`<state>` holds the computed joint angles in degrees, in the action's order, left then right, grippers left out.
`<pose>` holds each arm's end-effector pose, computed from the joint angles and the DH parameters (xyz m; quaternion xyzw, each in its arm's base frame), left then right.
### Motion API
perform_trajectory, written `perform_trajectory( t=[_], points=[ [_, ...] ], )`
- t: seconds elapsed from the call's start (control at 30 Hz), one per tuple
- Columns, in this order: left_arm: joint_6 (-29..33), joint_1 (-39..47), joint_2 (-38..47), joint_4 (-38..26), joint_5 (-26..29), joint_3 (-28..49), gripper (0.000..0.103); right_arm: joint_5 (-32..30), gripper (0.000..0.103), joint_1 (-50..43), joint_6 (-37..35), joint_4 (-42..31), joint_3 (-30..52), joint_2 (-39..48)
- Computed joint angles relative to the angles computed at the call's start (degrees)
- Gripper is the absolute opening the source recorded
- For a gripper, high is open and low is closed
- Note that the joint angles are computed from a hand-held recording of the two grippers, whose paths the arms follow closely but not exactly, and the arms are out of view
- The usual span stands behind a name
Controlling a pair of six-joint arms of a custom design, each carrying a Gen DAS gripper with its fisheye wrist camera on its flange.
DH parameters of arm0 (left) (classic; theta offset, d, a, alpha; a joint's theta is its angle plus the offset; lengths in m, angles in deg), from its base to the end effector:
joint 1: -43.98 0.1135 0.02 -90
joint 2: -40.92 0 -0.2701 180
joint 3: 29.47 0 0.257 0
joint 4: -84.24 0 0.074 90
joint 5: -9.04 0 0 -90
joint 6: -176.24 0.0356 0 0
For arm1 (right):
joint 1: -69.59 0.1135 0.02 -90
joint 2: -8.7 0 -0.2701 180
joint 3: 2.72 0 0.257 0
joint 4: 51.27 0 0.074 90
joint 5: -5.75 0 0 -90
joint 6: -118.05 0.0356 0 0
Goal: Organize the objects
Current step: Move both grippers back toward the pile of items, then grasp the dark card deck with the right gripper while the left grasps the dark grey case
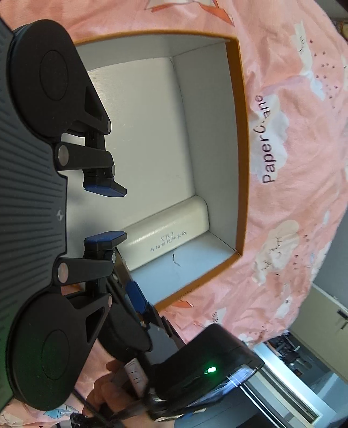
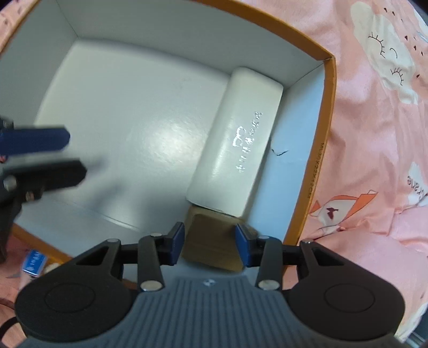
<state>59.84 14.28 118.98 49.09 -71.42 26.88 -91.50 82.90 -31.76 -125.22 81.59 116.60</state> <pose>0.2251 -0.1352 0.1913 0.0512 0.9541 -0.2040 0.2133 0.3145 0.0790 0.1593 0.5898 -0.8024 -0.0839 0.0354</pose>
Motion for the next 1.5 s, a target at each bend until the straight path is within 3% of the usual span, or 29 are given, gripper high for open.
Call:
perform_trajectory(
  t=[0.27,0.4,0.43,0.57,0.67,0.77,0.93,1.17,1.37,1.5],
  points=[
    [-8.8,-11.4,-13.1,-1.1,-8.7,-5.2,0.034,-17.6,0.044,-11.9,-5.9,-7.2,-2.6,-9.8],
    [-13.9,-18.3,-17.8,-4.1,-14.7,-5.7,0.034,-24.9,0.044,-17.3,-9.1,-9.9,-8.4,-16.2],
    [-14.9,-19.8,-18.7,-5.1,-15.9,-5.7,0.034,-26.7,0.044,-19.3,-9.2,-8.1,-9.4,-16.3],
    [-19.9,-26.3,-21.6,-8.7,-20.7,-5.9,0.034,-32.3,0.044,-30.2,-16.4,-14.9,-5.4,-12.6],
    [-23.8,-30.6,-23.3,-10.5,-22.6,-7.0,0.034,-34.7,0.044,-37.4,-23.7,-17.0,-7.5,-11.5],
    [-28.9,-33.6,-25.1,-11.9,-22.1,-9.0,0.034,-32.6,0.044,-43.9,-28.4,-18.5,-9.0,-10.5],
    [-41.3,-39.1,-29.2,-12.8,-22.6,-13.5,0.035,-27.7,0.044,-49.4,-25.9,-12.2,-13.9,-8.5],
    [-53.8,-46.1,-33.1,-16.6,-26.0,-16.3,0.045,-19.0,0.045,-54.7,-22.0,-9.0,-15.5,-2.6],
    [-60.1,-45.4,-39.4,-12.0,-23.0,-22.1,0.058,-15.0,0.059,-56.9,-20.1,-9.8,-14.1,2.5],
    [-61.4,-44.0,-34.3,-8.6,-21.2,-21.9,0.062,-12.5,0.061,-57.2,-17.9,-9.2,-13.3,4.9]
  ],
)
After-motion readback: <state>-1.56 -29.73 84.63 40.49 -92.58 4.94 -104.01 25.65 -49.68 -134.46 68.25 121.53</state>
